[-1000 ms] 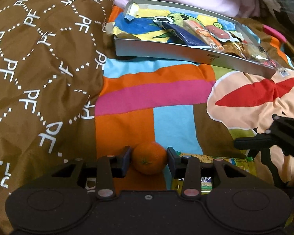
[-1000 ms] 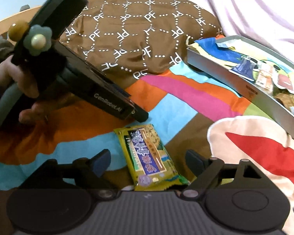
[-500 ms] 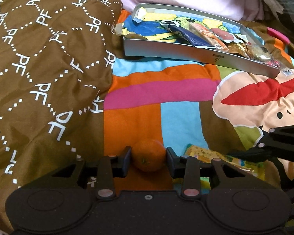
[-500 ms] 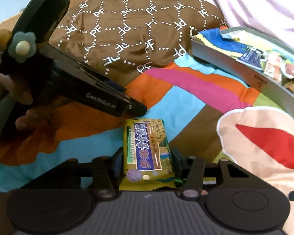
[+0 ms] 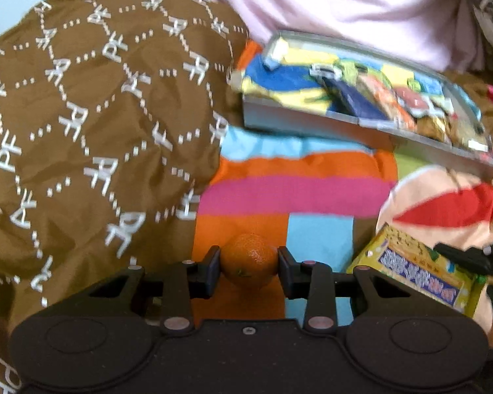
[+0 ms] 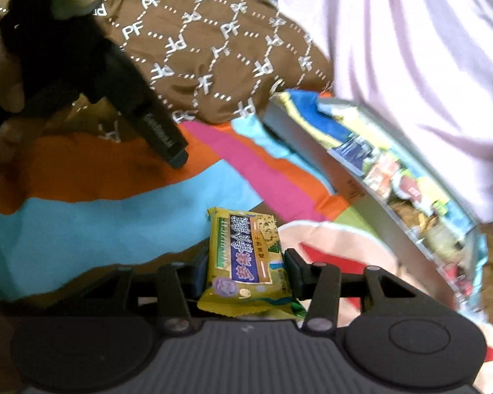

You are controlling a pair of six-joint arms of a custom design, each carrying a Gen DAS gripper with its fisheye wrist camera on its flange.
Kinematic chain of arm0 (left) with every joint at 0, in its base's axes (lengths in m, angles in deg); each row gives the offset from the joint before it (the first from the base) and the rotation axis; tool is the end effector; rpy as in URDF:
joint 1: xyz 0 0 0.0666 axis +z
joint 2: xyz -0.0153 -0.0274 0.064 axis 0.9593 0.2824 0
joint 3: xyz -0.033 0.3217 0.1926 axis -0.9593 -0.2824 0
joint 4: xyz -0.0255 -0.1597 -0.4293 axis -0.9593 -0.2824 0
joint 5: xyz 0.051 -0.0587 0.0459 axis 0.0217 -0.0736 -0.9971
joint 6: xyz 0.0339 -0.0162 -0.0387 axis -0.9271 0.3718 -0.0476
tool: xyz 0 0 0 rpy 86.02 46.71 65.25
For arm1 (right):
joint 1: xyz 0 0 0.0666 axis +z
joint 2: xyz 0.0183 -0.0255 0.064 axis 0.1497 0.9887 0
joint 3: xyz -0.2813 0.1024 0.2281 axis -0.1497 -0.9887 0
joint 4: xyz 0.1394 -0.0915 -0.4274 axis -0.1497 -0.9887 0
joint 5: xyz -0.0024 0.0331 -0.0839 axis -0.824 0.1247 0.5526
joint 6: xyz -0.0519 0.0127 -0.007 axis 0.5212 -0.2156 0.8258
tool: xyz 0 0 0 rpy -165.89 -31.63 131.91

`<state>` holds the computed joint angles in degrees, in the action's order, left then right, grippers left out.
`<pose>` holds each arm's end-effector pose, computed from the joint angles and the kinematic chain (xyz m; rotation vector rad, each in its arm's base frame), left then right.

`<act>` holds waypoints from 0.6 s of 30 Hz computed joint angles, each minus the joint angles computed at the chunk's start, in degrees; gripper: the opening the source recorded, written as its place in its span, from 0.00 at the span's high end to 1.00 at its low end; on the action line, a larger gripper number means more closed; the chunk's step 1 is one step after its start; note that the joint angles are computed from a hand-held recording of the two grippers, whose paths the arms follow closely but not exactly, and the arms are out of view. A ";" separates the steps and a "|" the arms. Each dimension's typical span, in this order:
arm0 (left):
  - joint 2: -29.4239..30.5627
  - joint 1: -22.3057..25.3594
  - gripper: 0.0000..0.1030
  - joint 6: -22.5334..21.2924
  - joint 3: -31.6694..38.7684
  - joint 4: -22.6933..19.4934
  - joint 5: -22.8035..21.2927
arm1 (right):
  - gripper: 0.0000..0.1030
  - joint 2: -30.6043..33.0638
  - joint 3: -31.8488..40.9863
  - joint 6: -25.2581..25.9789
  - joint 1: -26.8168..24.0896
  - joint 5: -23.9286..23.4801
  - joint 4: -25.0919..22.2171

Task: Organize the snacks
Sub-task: 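Carry the mandarin and yellow bar over the dinosaur tray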

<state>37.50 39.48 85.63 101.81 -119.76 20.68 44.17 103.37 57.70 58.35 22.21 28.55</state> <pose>0.3435 -0.2111 0.3410 -0.3209 2.2783 0.0279 0.3322 0.3776 0.3464 -1.1979 1.8132 -0.0264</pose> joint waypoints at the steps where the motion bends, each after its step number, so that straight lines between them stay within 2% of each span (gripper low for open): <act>1: 0.34 0.07 0.63 -0.10 0.65 0.47 -0.58 | 0.50 -0.28 -0.39 0.05 0.00 0.26 1.39; 10: 4.28 1.60 0.63 -5.96 7.25 6.25 -2.20 | 0.50 -2.91 -3.07 -2.89 -1.78 0.88 12.70; 14: 6.99 2.46 0.63 -10.51 10.77 9.80 -3.01 | 0.50 -1.27 -1.46 -4.59 -3.41 1.14 16.19; 18: 10.89 3.90 0.63 -13.46 14.51 12.46 -1.48 | 0.50 1.64 1.42 -7.33 -5.47 1.42 19.00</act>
<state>48.39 43.38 72.17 116.32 -107.30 19.20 45.82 104.79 50.36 52.88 23.63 47.55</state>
